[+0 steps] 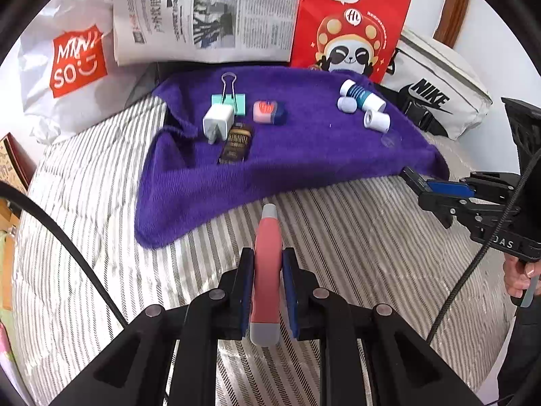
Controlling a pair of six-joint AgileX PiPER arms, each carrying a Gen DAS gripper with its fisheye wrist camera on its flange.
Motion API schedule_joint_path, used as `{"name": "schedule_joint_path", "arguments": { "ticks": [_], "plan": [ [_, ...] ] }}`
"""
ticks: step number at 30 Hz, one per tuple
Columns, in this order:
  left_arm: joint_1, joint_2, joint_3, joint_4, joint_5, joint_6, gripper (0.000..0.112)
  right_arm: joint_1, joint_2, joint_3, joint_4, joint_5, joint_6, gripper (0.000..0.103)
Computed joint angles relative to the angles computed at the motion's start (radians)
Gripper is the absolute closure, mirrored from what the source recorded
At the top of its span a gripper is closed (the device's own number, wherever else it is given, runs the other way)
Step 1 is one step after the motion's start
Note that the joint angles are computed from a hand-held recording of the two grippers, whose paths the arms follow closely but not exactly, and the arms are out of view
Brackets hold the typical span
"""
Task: Organize rigid objects
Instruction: 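Carry the pink marker and black box over the purple towel and lower them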
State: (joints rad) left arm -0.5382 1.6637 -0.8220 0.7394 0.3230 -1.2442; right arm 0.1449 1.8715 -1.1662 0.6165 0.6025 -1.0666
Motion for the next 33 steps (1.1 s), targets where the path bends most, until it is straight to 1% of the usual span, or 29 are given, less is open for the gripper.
{"name": "schedule_joint_path", "arguments": {
  "ticks": [3, 5, 7, 10, 14, 17, 19, 22, 24, 26, 29, 33],
  "plan": [
    [0.014, 0.000, -0.031, -0.081, 0.007, 0.087, 0.096, -0.009, -0.005, -0.021, -0.004, 0.023, 0.009, 0.082],
    [0.018, 0.002, -0.055, -0.107, 0.018, 0.122, 0.096, -0.017, -0.010, -0.030, 0.005, 0.021, 0.020, 0.082],
    [0.027, 0.003, -0.075, -0.145, 0.022, 0.170, 0.096, -0.025, 0.001, -0.069, -0.003, 0.060, 0.035, 0.082],
    [0.049, 0.017, -0.129, -0.218, 0.047, 0.271, 0.096, -0.023, 0.013, -0.110, -0.018, 0.072, 0.060, 0.082],
    [0.092, 0.044, -0.212, -0.315, 0.074, 0.422, 0.096, -0.016, 0.053, -0.208, -0.031, 0.105, 0.104, 0.082],
    [0.123, 0.087, -0.301, -0.377, 0.105, 0.524, 0.096, -0.002, 0.104, -0.319, -0.045, 0.117, 0.174, 0.082],
    [0.147, 0.128, -0.381, -0.426, 0.134, 0.606, 0.096, -0.002, 0.155, -0.417, -0.077, 0.163, 0.228, 0.082],
    [0.184, 0.185, -0.494, -0.482, 0.165, 0.710, 0.096, 0.004, 0.232, -0.561, -0.114, 0.198, 0.293, 0.082],
    [0.201, 0.218, -0.553, -0.506, 0.184, 0.758, 0.096, 0.005, 0.297, -0.680, -0.130, 0.245, 0.326, 0.082],
    [0.213, 0.248, -0.605, -0.517, 0.203, 0.793, 0.096, 0.006, 0.344, -0.766, -0.144, 0.281, 0.352, 0.082],
    [0.231, 0.277, -0.636, -0.530, 0.196, 0.817, 0.096, 0.003, 0.409, -0.877, -0.138, 0.322, 0.393, 0.082],
    [0.248, 0.285, -0.607, -0.602, 0.147, 0.889, 0.096, -0.002, 0.443, -0.913, -0.138, 0.346, 0.403, 0.082]
  ]
}}
